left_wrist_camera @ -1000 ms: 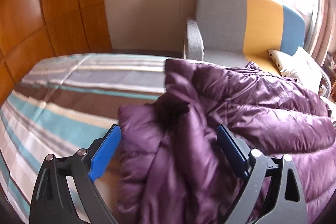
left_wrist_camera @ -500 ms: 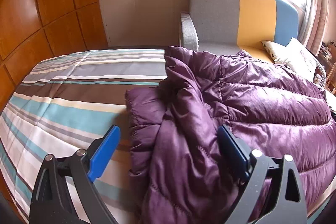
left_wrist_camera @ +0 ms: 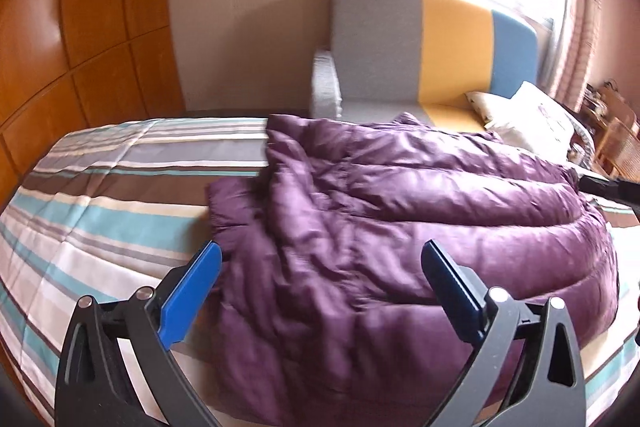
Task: Fold large clothes
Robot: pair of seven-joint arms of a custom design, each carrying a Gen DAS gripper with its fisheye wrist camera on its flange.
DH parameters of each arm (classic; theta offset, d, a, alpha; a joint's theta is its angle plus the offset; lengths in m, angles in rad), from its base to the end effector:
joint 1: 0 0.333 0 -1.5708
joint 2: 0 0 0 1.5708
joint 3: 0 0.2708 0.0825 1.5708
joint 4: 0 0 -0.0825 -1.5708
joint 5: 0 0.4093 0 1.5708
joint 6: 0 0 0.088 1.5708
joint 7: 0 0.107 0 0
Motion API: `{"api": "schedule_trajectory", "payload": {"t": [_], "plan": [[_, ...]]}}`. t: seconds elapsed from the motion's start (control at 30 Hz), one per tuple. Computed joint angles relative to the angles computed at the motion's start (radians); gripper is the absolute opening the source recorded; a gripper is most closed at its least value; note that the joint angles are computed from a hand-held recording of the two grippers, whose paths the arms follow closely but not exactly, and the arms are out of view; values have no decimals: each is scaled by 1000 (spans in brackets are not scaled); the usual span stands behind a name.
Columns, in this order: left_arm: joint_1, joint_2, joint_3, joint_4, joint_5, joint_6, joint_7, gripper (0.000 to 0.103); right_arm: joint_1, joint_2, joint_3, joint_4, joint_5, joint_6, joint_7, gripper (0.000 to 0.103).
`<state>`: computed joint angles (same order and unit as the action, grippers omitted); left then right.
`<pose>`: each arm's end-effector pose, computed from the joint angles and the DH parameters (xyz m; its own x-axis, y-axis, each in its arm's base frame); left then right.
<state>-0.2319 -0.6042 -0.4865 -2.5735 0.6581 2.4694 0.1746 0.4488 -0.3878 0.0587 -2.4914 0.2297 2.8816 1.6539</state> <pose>0.3489 -0.2990 0.4379 0.2374 -0.9713 0.0146 -0.6356 -0.1667 -0.7538 0.4478 0.2348 0.4622 0.3097 -0.9224 -0.2306 -0.7402 -0.0817 -0.6674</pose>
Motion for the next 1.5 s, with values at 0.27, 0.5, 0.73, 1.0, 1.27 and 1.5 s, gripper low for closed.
{"api": "schedule_trajectory", "payload": {"t": [0.27,0.5,0.73,1.0,1.27,1.5], "plan": [[17,156,9,153,35,-4,34,100,-100,131,138,124,-237,-50,216,58],[-13,261,53,236,62,-26,46,100,-59,189,84,175,-253,-93,152,0],[-15,177,39,156,120,-81,-46,100,-110,258,112,225,-381,30,242,0],[-10,96,71,55,54,-86,-81,100,-85,346,83,231,-446,76,307,0],[-7,-4,108,-73,-84,28,-50,101,7,112,22,25,-90,194,89,61],[-10,-117,131,-215,-239,185,-46,99,34,-102,73,-147,-149,113,114,24]]}}
